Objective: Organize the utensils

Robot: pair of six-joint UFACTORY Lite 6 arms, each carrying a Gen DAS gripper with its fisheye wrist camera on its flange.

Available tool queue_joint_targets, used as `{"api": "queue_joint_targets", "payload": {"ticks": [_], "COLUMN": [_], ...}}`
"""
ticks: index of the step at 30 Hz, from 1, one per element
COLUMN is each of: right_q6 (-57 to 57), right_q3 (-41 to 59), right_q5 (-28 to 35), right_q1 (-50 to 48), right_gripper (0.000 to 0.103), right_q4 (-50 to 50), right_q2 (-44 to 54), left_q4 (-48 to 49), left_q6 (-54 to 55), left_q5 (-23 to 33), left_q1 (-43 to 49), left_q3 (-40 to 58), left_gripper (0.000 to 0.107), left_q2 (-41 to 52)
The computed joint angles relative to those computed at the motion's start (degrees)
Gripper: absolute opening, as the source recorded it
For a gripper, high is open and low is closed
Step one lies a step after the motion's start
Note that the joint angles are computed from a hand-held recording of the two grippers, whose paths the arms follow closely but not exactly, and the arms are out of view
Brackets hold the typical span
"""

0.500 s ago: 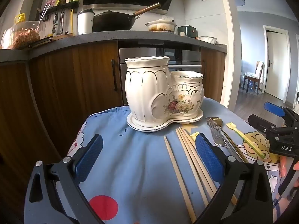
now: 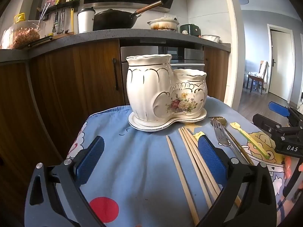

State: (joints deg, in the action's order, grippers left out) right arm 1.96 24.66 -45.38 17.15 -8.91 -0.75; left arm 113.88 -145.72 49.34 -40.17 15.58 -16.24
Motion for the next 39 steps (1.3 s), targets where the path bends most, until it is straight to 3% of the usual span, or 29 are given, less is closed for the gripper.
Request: {"api": "queue_joint_targets", "payload": {"ticks": [39], "right_q6": [0.7], "right_q3": [0.0], "right_q5": [0.1], "right_q1": [-0.2], "right_gripper": [0.098], "right_q4": [-0.6], "right_q2": [0.0], "left_q4": [-0.8], "left_q6": [1.1], "left_q5": [-0.2], "left_q1": [0.3], "left_q3": [0.9], "left_gripper": [0.098], "left_q2": [0.4]}}
